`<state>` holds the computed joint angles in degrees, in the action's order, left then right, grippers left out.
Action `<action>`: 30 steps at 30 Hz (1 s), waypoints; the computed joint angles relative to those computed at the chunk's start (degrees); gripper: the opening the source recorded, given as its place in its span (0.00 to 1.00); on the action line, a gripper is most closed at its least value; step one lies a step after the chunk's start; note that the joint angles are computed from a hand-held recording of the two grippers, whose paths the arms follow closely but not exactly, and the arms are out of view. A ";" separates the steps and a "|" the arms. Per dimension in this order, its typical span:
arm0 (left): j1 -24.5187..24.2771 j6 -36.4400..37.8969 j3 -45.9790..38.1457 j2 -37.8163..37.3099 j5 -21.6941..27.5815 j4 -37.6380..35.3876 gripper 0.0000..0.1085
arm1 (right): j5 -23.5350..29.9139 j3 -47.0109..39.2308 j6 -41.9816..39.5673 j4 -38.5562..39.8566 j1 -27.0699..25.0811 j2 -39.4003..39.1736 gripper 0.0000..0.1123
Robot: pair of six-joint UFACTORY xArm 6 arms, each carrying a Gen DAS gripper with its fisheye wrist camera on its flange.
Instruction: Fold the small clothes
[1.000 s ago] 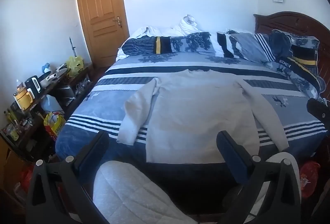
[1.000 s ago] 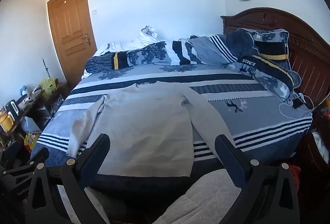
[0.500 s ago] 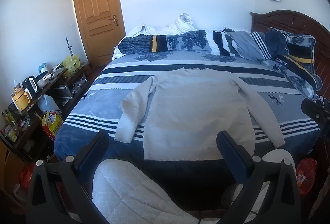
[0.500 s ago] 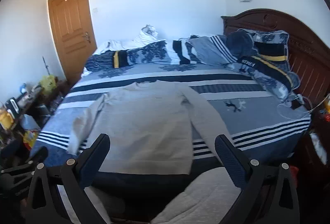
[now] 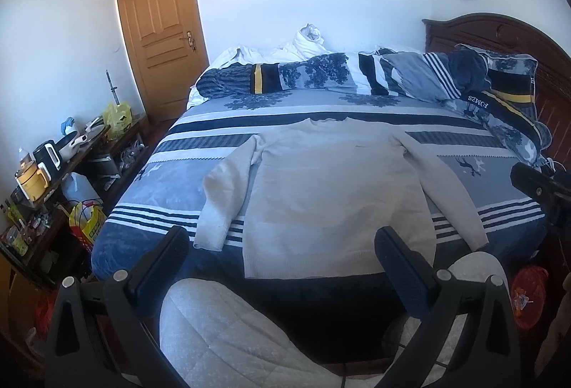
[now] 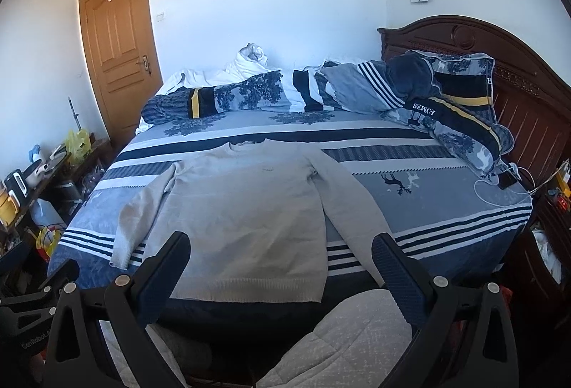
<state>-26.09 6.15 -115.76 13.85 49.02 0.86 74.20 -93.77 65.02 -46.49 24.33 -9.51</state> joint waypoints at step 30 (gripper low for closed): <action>-0.21 -0.01 0.70 -0.42 -0.66 0.77 0.95 | -1.23 0.25 -0.03 -0.92 0.02 -1.27 0.92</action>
<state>-26.31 6.13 -115.05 13.44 48.36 1.64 72.97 -93.51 64.99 -47.41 24.35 -10.78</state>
